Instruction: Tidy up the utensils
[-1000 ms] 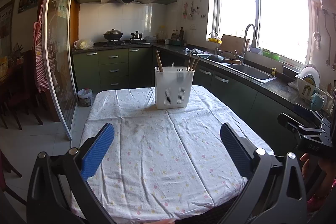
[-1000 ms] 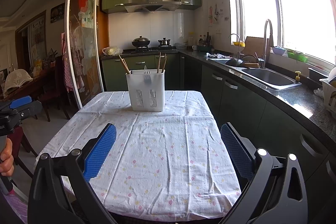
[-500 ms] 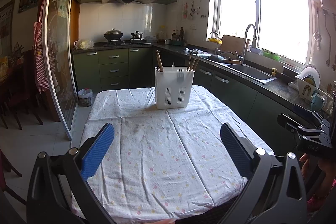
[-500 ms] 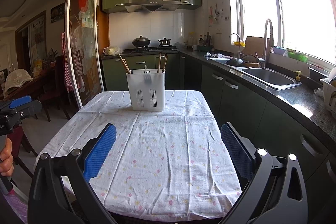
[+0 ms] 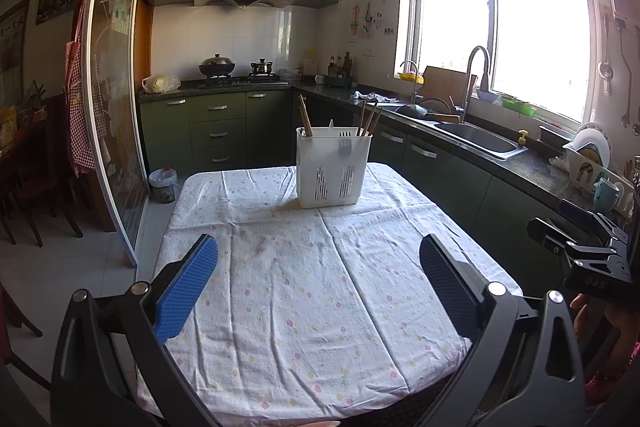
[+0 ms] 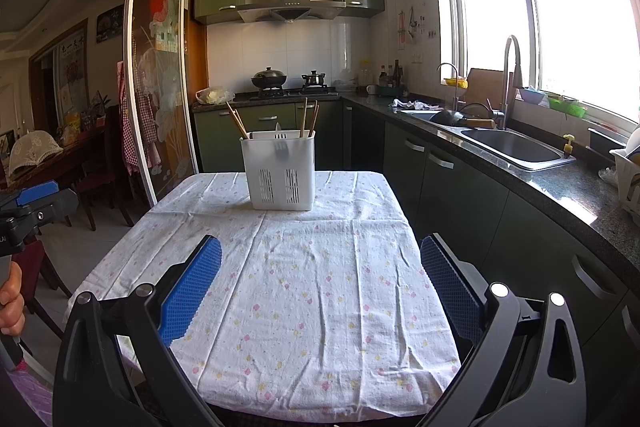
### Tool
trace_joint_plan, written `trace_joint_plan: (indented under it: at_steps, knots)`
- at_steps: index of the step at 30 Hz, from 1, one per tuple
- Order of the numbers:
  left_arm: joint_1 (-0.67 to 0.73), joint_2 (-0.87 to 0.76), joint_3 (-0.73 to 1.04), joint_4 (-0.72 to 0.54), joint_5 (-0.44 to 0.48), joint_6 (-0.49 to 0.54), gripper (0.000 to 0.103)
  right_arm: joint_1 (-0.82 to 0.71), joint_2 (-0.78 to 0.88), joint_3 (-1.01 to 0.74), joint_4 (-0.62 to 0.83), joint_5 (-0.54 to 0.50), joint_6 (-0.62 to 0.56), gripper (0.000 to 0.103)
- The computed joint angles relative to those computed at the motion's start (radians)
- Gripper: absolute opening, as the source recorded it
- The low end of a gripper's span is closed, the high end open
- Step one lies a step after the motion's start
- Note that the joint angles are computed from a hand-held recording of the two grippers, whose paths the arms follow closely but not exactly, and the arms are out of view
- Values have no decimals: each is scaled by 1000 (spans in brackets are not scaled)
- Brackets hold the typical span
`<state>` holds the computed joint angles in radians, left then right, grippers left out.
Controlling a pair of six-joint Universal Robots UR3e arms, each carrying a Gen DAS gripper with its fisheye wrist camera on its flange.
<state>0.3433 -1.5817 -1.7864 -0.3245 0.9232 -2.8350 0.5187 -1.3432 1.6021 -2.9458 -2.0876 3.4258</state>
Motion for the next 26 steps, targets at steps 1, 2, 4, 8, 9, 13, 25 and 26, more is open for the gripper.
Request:
trace_joint_plan:
  at_steps: [1, 2, 4, 8, 9, 13, 25, 26]
  knots:
    - [1, 0, 1, -4, -3, 2, 96, 1, 1, -1, 1, -1, 1, 98]
    - [3, 0, 3, -10, -7, 4, 96, 1, 6, 0, -3, 0, 1, 98]
    - [4, -1, 5, -14, -12, 8, 96, 3, 11, 1, -8, 0, 2, 98]
    - [-10, -10, -4, 37, 24, -1, 96, 4, 16, 0, -10, 0, 3, 98]
    - [-12, -15, 0, 42, 29, -7, 96, 6, 17, 0, -11, -2, 4, 98]
    - [4, -22, 17, 0, -2, -8, 96, 6, 17, 0, -11, -3, 5, 98]
    - [-2, -25, 34, -32, 0, 4, 96, -2, 20, 9, -24, 7, 0, 98]
    - [-2, -24, 34, -34, -2, 4, 96, -2, 20, 9, -24, 7, 0, 98]
